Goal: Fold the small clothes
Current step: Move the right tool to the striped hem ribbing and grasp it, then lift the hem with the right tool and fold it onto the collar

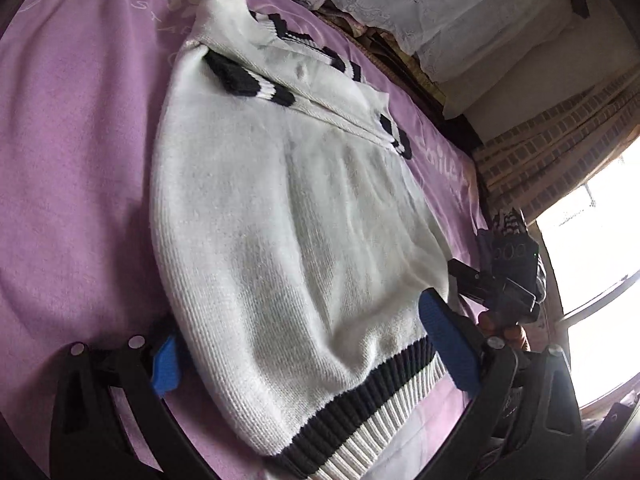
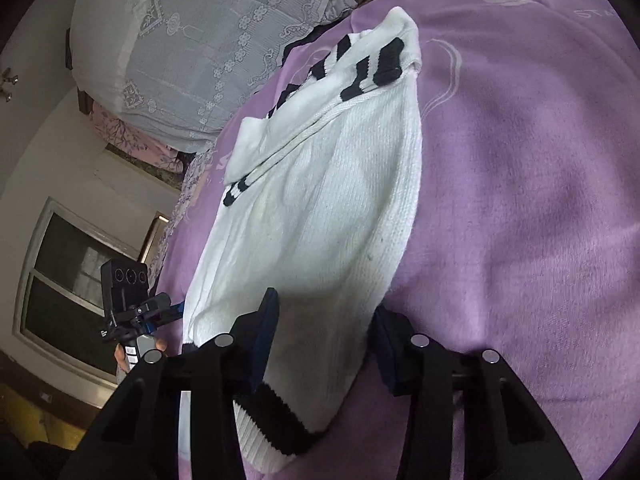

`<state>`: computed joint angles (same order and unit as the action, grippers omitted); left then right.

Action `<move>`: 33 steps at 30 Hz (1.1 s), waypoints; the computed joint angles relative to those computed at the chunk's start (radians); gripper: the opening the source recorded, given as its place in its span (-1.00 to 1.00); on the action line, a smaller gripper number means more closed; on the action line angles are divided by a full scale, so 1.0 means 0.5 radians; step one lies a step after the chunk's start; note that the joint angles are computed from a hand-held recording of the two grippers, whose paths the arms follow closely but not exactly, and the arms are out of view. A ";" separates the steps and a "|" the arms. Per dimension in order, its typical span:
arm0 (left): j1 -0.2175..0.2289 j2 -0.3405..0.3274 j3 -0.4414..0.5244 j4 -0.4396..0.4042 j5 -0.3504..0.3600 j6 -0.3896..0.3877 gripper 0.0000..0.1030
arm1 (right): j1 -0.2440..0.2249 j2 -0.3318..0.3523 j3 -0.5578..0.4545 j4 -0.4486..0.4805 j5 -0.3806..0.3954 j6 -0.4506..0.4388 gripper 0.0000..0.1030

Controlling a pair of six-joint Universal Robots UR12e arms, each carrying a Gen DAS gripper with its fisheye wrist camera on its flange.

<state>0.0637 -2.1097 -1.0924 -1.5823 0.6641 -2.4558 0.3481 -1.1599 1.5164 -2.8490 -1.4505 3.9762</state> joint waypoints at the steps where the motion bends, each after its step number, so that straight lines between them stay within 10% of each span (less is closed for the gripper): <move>1: 0.001 0.019 -0.018 -0.057 -0.001 0.087 0.90 | 0.007 -0.003 0.008 -0.012 0.035 -0.021 -0.12; 5: 0.003 0.086 -0.077 -0.261 -0.013 0.402 0.89 | 0.061 -0.008 0.010 0.016 0.065 -0.175 -0.12; 11: 0.019 0.025 -0.046 -0.147 -0.033 0.073 -0.27 | 0.046 -0.001 0.035 -0.053 0.064 -0.048 -0.69; 19: 0.024 0.059 -0.084 0.014 -0.036 0.021 -0.77 | 0.073 -0.024 0.039 -0.175 -0.078 -0.123 -0.79; 33: 0.002 0.013 0.058 0.423 -0.095 -0.170 -0.82 | 0.001 0.054 -0.192 -0.191 -0.066 -0.121 -0.80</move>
